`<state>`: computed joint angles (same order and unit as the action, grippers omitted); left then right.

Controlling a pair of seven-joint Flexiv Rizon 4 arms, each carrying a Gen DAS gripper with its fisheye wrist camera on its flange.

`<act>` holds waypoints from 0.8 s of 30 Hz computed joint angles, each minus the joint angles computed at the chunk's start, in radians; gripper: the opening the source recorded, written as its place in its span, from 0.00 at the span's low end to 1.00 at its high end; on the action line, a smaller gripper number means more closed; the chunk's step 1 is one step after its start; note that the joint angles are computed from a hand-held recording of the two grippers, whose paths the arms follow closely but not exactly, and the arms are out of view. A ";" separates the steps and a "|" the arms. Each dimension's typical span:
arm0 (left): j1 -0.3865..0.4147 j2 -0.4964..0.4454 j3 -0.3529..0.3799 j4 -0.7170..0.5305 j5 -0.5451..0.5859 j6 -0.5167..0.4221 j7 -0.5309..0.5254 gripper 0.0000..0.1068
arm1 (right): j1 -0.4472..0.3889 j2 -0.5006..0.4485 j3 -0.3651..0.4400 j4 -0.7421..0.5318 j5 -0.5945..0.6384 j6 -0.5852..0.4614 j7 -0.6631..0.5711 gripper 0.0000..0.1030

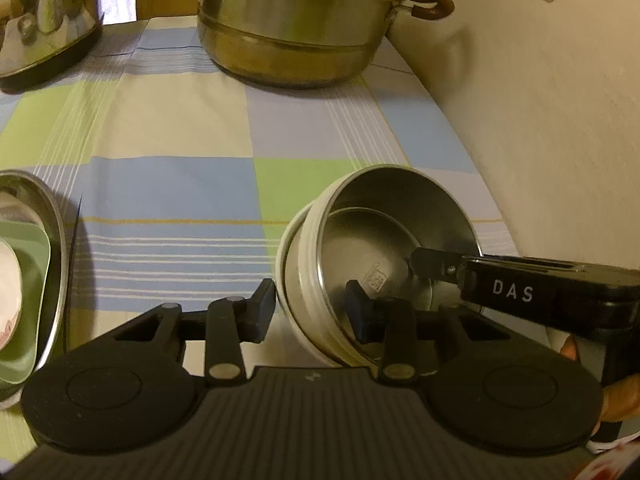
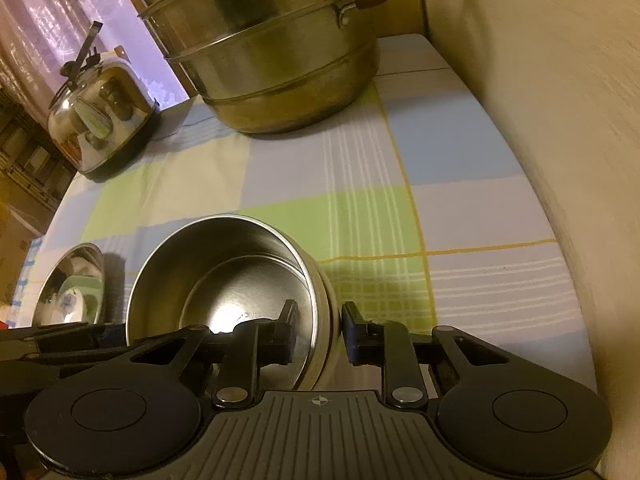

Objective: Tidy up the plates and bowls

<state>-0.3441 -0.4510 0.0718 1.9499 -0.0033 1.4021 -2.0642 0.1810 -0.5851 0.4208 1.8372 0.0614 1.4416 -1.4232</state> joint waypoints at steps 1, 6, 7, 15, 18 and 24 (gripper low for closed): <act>-0.001 0.002 0.002 0.005 0.000 0.007 -0.006 0.31 | 0.003 0.001 -0.003 -0.002 0.001 -0.004 0.006 0.22; -0.041 0.018 0.063 0.016 0.042 -0.004 -0.073 0.31 | 0.009 0.001 0.005 -0.025 0.009 -0.054 0.011 0.18; -0.041 0.026 0.067 0.023 0.046 -0.006 -0.087 0.31 | 0.014 0.001 0.006 -0.028 0.012 -0.061 0.009 0.18; -0.054 0.093 0.135 0.078 0.154 -0.036 -0.236 0.31 | 0.065 0.000 0.019 -0.052 0.034 -0.108 -0.022 0.19; -0.054 0.118 0.155 0.093 0.219 -0.050 -0.306 0.31 | 0.092 0.000 0.016 -0.054 0.034 -0.111 -0.034 0.19; -0.020 0.159 0.144 0.107 0.332 -0.088 -0.405 0.31 | 0.121 0.002 0.022 -0.057 0.046 -0.125 -0.053 0.20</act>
